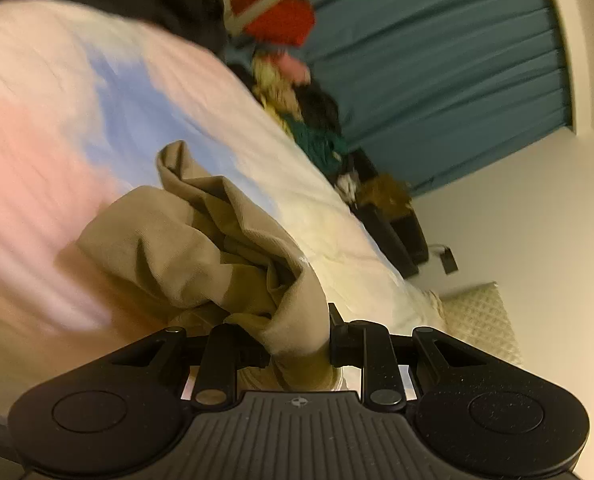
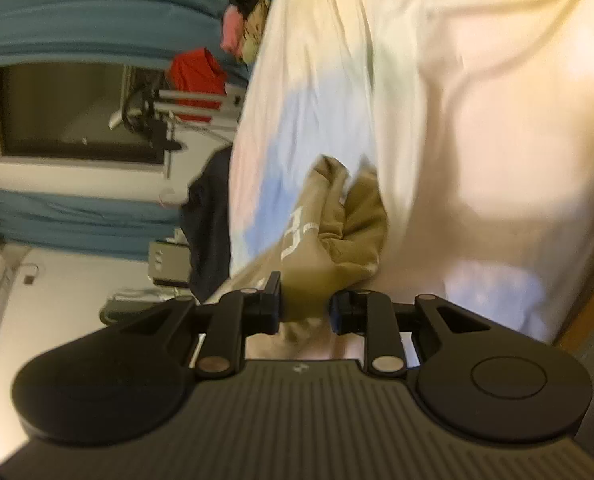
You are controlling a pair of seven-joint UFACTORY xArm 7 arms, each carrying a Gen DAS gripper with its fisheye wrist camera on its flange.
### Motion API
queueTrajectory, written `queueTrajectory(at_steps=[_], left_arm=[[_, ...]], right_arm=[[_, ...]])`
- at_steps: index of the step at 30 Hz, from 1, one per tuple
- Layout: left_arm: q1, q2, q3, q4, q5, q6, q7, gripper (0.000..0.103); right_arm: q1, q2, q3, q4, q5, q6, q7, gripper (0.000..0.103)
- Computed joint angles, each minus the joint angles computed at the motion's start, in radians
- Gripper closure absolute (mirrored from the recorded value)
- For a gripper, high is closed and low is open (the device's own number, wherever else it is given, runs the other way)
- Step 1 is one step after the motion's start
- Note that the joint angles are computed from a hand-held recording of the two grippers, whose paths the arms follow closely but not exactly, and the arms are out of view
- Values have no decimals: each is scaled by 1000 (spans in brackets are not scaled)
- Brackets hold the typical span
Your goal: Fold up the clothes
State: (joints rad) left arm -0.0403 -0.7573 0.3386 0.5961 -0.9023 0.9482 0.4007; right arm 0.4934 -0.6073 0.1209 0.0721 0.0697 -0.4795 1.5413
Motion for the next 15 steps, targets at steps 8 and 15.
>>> queueTrajectory(at_steps=[8,15], left_arm=[[-183,404,-169,340,-164,-113,10,77],[-245,993,-367,974,-279,-203,114,76]], right_arm=[[-56,7,-355,159,-143,150,-232,77],[-405,278,-318,500,-93,149,-518,78]])
